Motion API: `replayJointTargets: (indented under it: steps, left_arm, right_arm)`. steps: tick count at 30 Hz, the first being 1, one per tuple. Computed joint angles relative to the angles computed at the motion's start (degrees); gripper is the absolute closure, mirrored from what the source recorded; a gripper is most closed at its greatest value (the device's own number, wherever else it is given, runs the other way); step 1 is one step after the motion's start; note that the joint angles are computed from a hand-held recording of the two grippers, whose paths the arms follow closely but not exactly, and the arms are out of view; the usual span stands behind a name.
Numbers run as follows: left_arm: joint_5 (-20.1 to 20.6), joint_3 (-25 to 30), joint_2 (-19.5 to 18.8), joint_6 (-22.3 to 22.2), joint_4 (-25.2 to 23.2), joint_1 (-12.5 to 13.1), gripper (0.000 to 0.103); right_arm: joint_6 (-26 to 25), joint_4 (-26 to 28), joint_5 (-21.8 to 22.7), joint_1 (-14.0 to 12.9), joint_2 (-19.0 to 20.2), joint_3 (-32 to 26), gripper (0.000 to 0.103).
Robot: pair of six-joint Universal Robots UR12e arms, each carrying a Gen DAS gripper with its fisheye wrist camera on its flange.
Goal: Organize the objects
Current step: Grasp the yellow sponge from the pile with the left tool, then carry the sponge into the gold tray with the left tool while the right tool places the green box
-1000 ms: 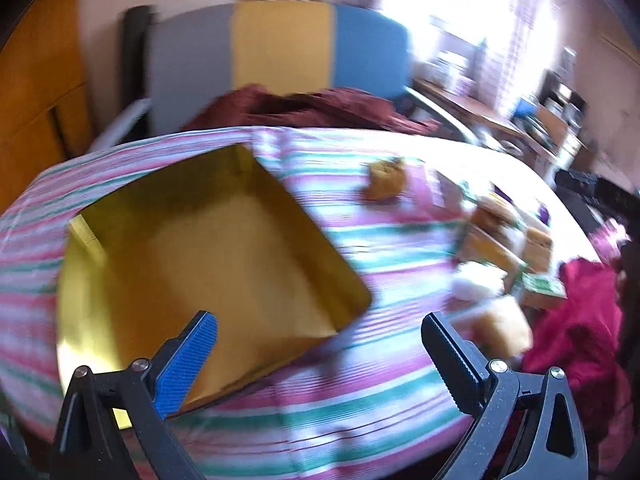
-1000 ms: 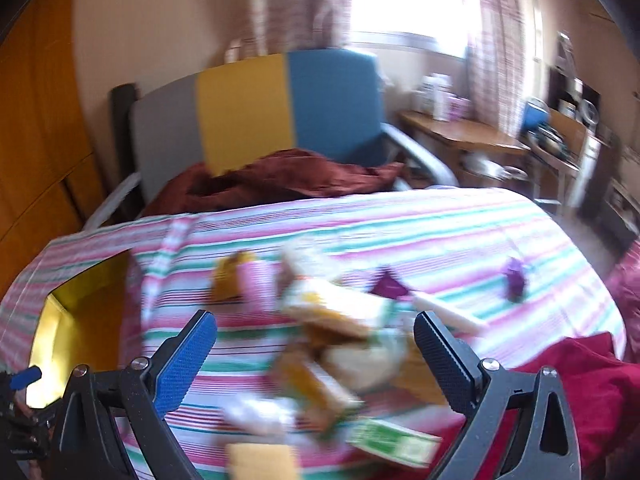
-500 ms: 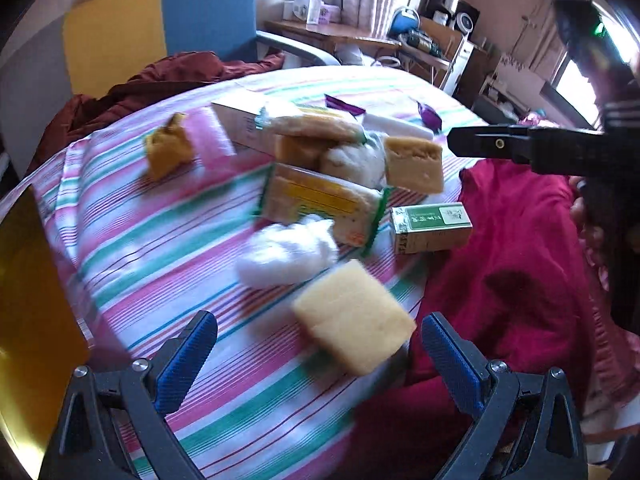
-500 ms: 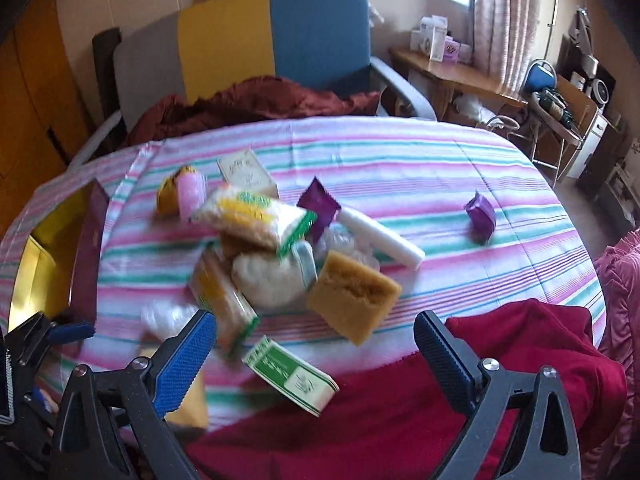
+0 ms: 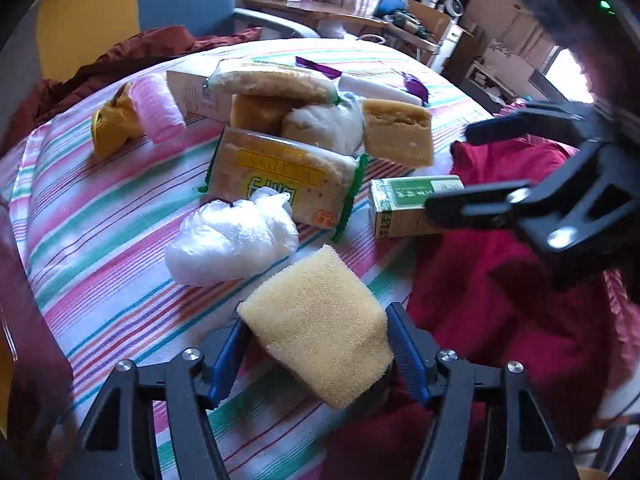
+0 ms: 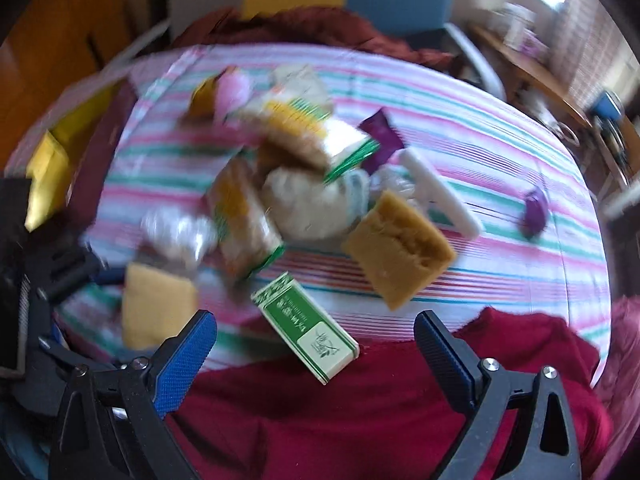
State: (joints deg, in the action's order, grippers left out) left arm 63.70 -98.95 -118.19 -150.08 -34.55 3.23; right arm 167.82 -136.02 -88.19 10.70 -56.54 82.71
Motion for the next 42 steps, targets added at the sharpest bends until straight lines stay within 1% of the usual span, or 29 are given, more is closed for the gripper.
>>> replayJointTargets:
  steps: [2, 4, 6, 7, 8, 9, 10, 11, 13, 14, 17, 21, 23, 24, 27, 28, 31, 33, 35, 36, 37, 38, 39, 40, 42]
  left_arm:
    - [-1.1, -0.4, 0.3, 0.6, 0.0, 0.5, 0.040]
    - [-1.6, -0.8, 0.6, 1.1, 0.2, 0.9, 0.041]
    - [-2.9, -1.2, 1.0, 1.7, 0.0, 1.4, 0.041]
    - [-3.7, -1.5, 1.3, 2.2, -0.1, 1.7, 0.041]
    - [-4.2, -1.8, 1.7, 2.8, -0.3, 2.2, 0.041]
    - [-4.6, -2.1, 2.0, 3.1, -0.3, 2.4, 0.041]
    - [-5.0, -2.4, 2.4, 3.4, -0.3, 2.8, 0.041]
    - [-5.1, -2.9, 2.8, 3.1, 0.2, 2.8, 0.041]
    - [-5.7, -3.7, 3.6, 2.7, 1.1, 3.7, 0.041]
    - [-5.6, -3.5, 3.1, 1.6, 2.4, 3.4, 0.041]
    - [-6.8, -4.7, 4.2, -1.0, 4.7, 5.1, 0.041]
    - [-6.9, -6.2, 5.2, -6.9, 10.3, 7.5, 0.040]
    - [-5.4, -7.0, 5.8, -10.7, 13.9, 9.0, 0.040]
    - [-4.3, -7.0, 5.6, -12.7, 15.6, 9.3, 0.040]
    - [-1.6, -8.5, 6.5, -18.0, 19.5, 12.1, 0.040]
    - [0.0, -8.6, 6.6, -20.1, 20.6, 12.7, 0.039]
    - [5.0, -9.1, 6.5, -24.9, 22.9, 14.6, 0.038]
    - [9.6, -9.5, 6.3, -27.1, 23.4, 15.5, 0.038]
    - [13.6, -10.0, 6.3, -29.2, 24.2, 16.2, 0.032]
    - [15.0, -10.4, 6.2, -29.8, 24.8, 16.5, 0.029]
    - [17.3, -10.7, 6.2, -30.5, 25.3, 16.7, 0.023]
    - [18.7, -11.0, 6.2, -30.9, 25.8, 16.9, 0.018]
    - [19.7, -11.4, 6.2, -31.2, 26.3, 17.1, 0.018]
    - [20.1, -11.8, 6.3, -31.8, 26.8, 17.4, 0.018]
    - [20.8, -12.3, 6.5, -33.0, 27.4, 17.7, 0.017]
  right_arm:
    - [-2.9, 3.0, -1.3, 0.5, 1.1, -1.7, 0.002]
    - [-4.8, 6.1, -2.7, 1.0, 2.3, -3.8, 0.005]
    - [-6.4, 8.6, -3.6, 1.3, 3.4, -5.5, 0.017]
    - [-6.9, 9.7, -4.6, 1.6, 4.0, -6.3, 0.021]
    - [-7.5, 10.6, -5.3, 1.8, 4.4, -6.8, 0.035]
    - [-8.3, 11.5, -5.8, 1.9, 4.8, -7.3, 0.057]
    - [-8.9, 11.8, -6.4, 2.1, 4.9, -7.4, 0.068]
    - [-9.0, 11.4, -7.2, 2.2, 4.8, -7.2, 0.073]
    - [-9.0, 10.6, -7.1, 2.2, 4.1, -6.4, 0.073]
    - [-8.8, 9.8, -6.7, 2.1, 3.6, -5.9, 0.073]
    - [-7.4, 5.9, -5.4, 1.9, 1.5, -3.9, 0.073]
    - [-4.5, -0.5, 0.3, 1.8, -0.3, -2.6, 0.073]
    - [-3.6, -2.5, 3.3, 2.4, 0.0, -3.5, 0.073]
    - [-3.3, -3.4, 5.0, 2.9, 0.4, -4.2, 0.073]
    - [-2.8, -5.7, 10.3, 4.6, 2.0, -6.4, 0.073]
    - [-2.9, -6.0, 11.6, 5.2, 2.9, -7.6, 0.073]
    - [-2.5, -4.3, 15.7, 7.3, 6.5, -13.0, 0.073]
    - [-2.5, -2.7, 17.9, 8.6, 8.7, -16.3, 0.073]
    - [-2.5, 0.0, 20.0, 10.1, 11.2, -19.9, 0.072]
    - [-2.4, 0.6, 20.7, 10.7, 11.8, -20.8, 0.072]
    - [-2.1, 1.6, 21.9, 11.3, 12.8, -22.2, 0.071]
    - [-1.6, 2.5, 23.2, 11.6, 13.5, -23.1, 0.066]
    - [-1.1, 3.5, 24.6, 11.9, 14.2, -24.0, 0.058]
    - [-0.6, 4.4, 25.8, 12.2, 14.5, -24.4, 0.055]
    - [-0.5, 5.5, 26.2, 12.8, 14.8, -24.8, 0.054]
